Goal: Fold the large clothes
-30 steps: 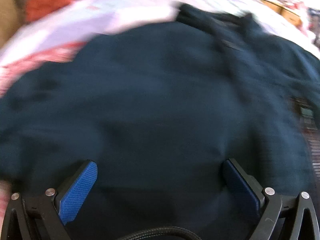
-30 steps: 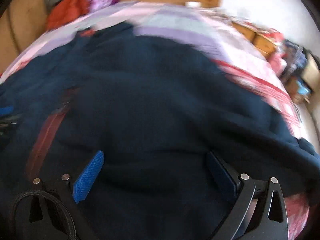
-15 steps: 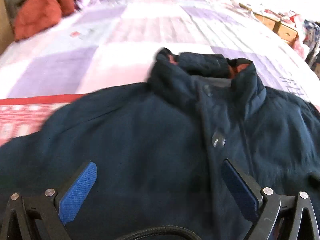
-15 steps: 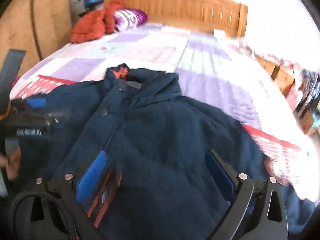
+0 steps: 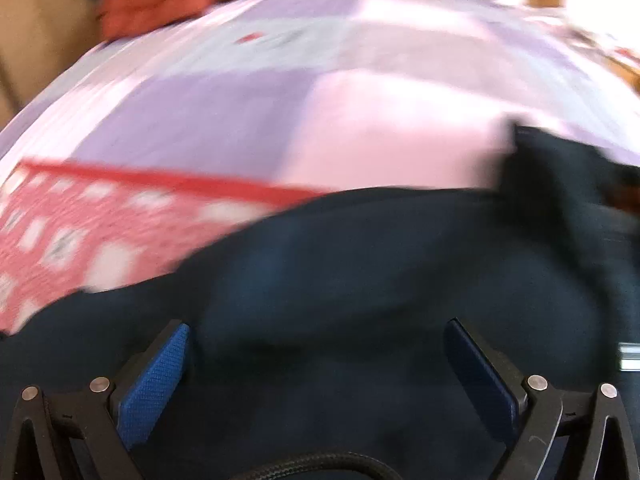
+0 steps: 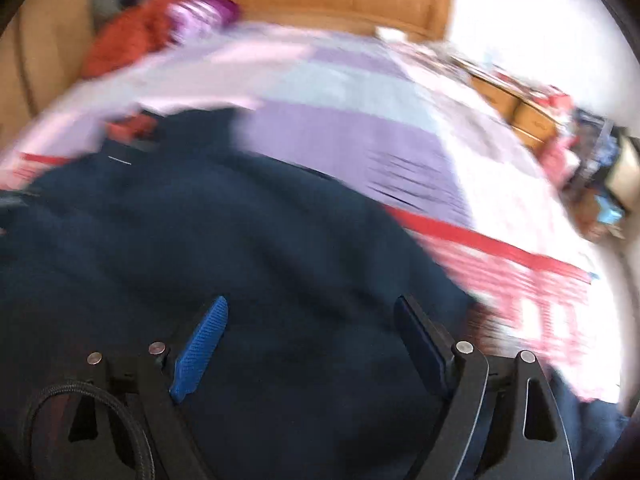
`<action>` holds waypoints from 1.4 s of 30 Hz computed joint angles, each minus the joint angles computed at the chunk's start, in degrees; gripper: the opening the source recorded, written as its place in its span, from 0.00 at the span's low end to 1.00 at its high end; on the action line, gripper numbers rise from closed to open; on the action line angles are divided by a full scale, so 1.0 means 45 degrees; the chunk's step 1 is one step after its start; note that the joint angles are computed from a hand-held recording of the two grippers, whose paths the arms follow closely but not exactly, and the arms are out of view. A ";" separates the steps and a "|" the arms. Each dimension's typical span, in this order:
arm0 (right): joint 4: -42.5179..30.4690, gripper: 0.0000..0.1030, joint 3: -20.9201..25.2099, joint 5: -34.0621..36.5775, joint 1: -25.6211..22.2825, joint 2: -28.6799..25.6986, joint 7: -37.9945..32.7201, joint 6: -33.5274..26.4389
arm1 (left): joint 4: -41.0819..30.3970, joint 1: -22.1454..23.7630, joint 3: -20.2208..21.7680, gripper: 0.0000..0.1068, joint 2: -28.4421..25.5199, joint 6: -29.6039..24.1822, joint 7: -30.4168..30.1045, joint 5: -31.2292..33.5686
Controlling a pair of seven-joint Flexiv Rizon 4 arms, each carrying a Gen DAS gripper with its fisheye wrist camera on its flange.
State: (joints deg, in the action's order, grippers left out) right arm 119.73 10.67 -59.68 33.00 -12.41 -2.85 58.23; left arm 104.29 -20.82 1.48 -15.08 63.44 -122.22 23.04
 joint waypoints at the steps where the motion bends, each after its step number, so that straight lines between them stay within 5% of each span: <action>1: -0.0625 0.86 0.0029 0.0186 0.0122 -0.0645 -0.0320 0.0337 | 0.0128 -0.0005 -0.0297 0.96 -0.0057 0.0405 0.0355 -0.0238; 4: -0.1678 0.86 -0.0133 0.0964 0.0622 -0.1823 -0.1429 0.0247 | -0.0267 -0.0221 -0.1074 0.96 -0.0643 0.0250 0.1402 -0.1568; 6: -0.1468 0.86 -0.0310 0.1465 0.0590 -0.1719 -0.1876 0.0029 | -0.0882 -0.0904 -0.0538 0.96 -0.1010 -0.0241 0.1186 -0.0569; 12: 0.1042 0.87 -0.0663 0.1900 -0.0833 0.0549 -0.0454 -0.0798 | -0.0766 -0.0613 0.0891 0.96 -0.0656 -0.1100 0.0123 0.0498; 16: 0.1635 0.87 0.0001 0.2349 -0.1272 0.1545 0.0131 -0.1675 | -0.0141 -0.0123 0.0845 0.96 0.0205 -0.1858 -0.0460 0.0902; 22: 0.1638 0.87 0.1530 0.2590 0.0035 0.1476 -0.0437 -0.0760 | 0.2955 0.0188 -0.0665 0.96 0.2624 -0.0448 0.0743 -0.0493; 25: 0.2475 0.88 0.2132 0.3164 0.0801 0.2380 0.0600 -0.2213 | 0.4000 0.0082 -0.1214 0.96 0.3390 -0.1036 0.1042 -0.0130; 29: 0.4531 0.87 0.2776 0.5969 0.0826 0.5084 0.2360 -0.3056 | 0.5729 0.0923 -0.0928 0.96 0.5240 -0.1487 0.0476 -0.0028; 32: 0.4222 0.89 0.3766 0.7396 0.1036 0.6084 0.2121 -0.6152 | 0.6267 0.1774 -0.1071 0.96 0.6748 -0.2845 -0.0003 0.0525; 35: 0.4242 0.89 0.4412 0.7498 0.1429 0.6927 0.2723 -0.6406 | 0.6984 0.1968 -0.1131 0.96 0.8287 -0.3345 0.0228 0.0161; 37: 0.3932 0.89 0.5014 0.7199 0.1789 0.6658 0.3164 -0.5832 | 0.7680 0.1403 -0.1086 0.96 0.9392 -0.3265 0.0764 -0.0830; 42: 0.2575 0.89 0.5314 0.5955 0.3586 0.3932 0.3174 -0.5000 | 0.8863 -0.0134 -0.2783 0.96 1.1214 -0.4117 0.0919 -0.2353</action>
